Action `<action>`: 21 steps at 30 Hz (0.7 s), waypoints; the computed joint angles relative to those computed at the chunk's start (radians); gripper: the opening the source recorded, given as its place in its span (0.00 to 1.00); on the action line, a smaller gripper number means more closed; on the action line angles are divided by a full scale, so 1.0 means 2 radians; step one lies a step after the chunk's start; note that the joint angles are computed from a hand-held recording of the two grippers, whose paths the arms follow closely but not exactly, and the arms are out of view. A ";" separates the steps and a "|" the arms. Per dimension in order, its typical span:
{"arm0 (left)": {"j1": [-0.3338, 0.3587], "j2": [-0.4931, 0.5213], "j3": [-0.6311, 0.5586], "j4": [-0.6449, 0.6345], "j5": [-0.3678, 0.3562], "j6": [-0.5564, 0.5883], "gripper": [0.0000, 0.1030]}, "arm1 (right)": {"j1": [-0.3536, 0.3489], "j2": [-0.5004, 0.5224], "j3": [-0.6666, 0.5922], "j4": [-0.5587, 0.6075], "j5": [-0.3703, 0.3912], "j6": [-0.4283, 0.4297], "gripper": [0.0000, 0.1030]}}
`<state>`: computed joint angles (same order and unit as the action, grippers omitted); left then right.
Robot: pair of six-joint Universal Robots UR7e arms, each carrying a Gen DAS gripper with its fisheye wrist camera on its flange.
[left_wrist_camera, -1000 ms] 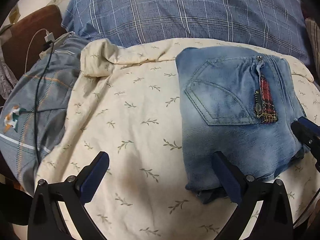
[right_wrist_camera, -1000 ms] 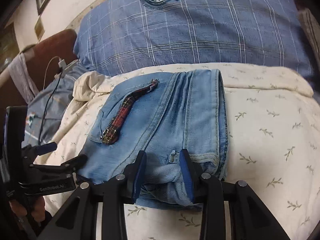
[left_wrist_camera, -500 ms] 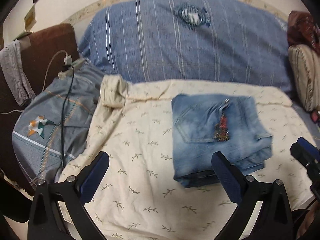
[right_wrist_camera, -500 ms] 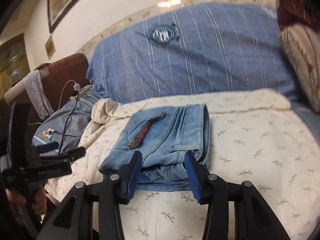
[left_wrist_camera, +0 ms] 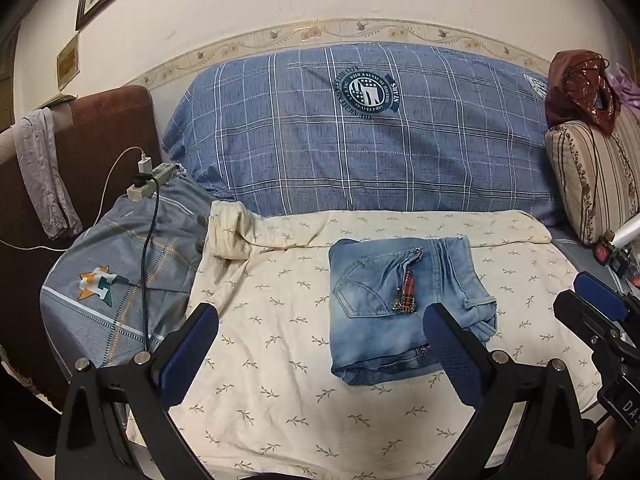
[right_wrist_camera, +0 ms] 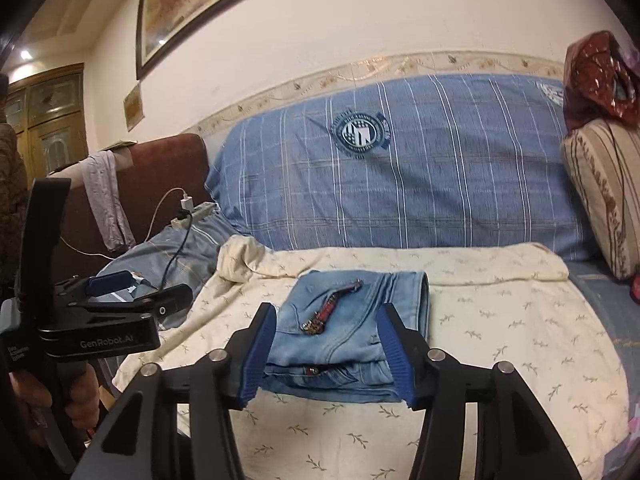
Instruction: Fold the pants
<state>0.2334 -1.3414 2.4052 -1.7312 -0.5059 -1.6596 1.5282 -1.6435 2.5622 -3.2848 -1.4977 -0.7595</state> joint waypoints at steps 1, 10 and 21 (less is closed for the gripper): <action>-0.001 -0.001 0.000 0.002 -0.001 0.000 0.99 | 0.002 0.000 0.000 0.000 -0.001 0.000 0.55; -0.010 -0.011 0.002 0.018 -0.005 -0.019 0.99 | 0.011 -0.003 0.002 0.005 -0.006 0.004 0.55; -0.026 -0.027 0.001 0.038 -0.004 -0.030 0.99 | 0.022 -0.003 0.000 0.008 -0.014 0.007 0.55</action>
<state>0.1810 -1.3954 2.4077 -1.6543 -0.5147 -1.7203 1.5720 -1.6500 2.5621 -3.2682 -1.5254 -0.7449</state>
